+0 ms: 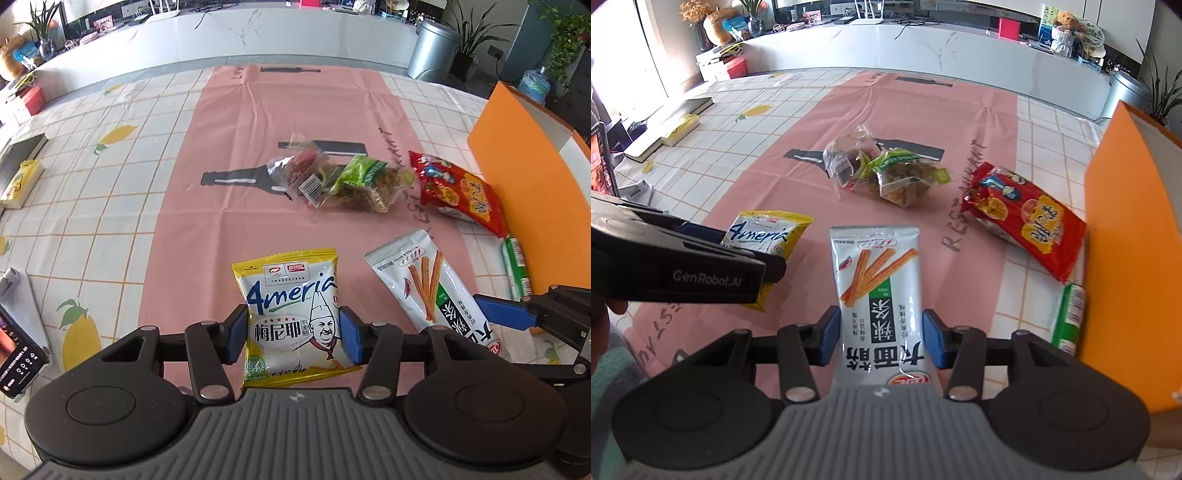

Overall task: Organize snacks
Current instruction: 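Grasp the yellow Ameria pack with the left tool while the right tool grasps the white breadstick pack, then carry both packs over the orange box and open both tools to drop them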

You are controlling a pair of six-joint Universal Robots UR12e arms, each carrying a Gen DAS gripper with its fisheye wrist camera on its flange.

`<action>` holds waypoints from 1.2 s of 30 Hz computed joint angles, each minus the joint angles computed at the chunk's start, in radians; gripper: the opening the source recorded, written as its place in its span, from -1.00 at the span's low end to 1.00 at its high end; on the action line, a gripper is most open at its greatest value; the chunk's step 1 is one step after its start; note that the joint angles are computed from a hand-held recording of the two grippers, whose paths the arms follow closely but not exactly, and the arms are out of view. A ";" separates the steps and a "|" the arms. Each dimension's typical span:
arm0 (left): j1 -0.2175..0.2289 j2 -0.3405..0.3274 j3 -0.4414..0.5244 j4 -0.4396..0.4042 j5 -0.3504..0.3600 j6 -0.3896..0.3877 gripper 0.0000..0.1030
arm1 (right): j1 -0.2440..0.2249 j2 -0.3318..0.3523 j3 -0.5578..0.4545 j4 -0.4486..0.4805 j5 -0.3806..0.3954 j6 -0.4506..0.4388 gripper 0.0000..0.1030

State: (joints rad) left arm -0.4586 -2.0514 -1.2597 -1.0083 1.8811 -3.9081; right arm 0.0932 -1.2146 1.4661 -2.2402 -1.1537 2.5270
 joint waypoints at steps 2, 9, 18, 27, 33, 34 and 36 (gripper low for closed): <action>-0.007 0.000 0.011 -0.004 0.011 0.000 0.14 | -0.012 -0.012 0.003 0.005 0.021 0.001 -0.13; -0.029 -0.004 0.050 0.018 0.031 0.006 0.14 | -0.060 -0.049 0.009 -0.013 0.102 0.052 -0.13; -0.059 -0.063 0.184 0.080 0.039 0.108 0.14 | -0.124 -0.055 -0.036 -0.099 0.145 0.106 -0.13; -0.074 -0.188 0.401 0.086 -0.040 0.285 0.14 | -0.188 -0.014 -0.138 -0.067 0.091 0.136 -0.13; -0.073 -0.304 0.603 0.002 -0.133 0.419 0.14 | -0.219 0.037 -0.228 0.032 0.054 0.106 -0.13; -0.074 -0.329 0.645 -0.021 -0.139 0.441 0.14 | -0.222 0.046 -0.242 0.048 0.042 0.095 -0.13; -0.075 -0.374 0.723 -0.066 -0.165 0.491 0.14 | -0.227 0.063 -0.267 0.070 0.023 0.072 -0.13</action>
State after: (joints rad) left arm -0.5333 -2.4251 -0.5362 -1.0742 1.7158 -3.4171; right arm -0.1342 -1.1515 1.1995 -2.1704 -1.1312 2.5986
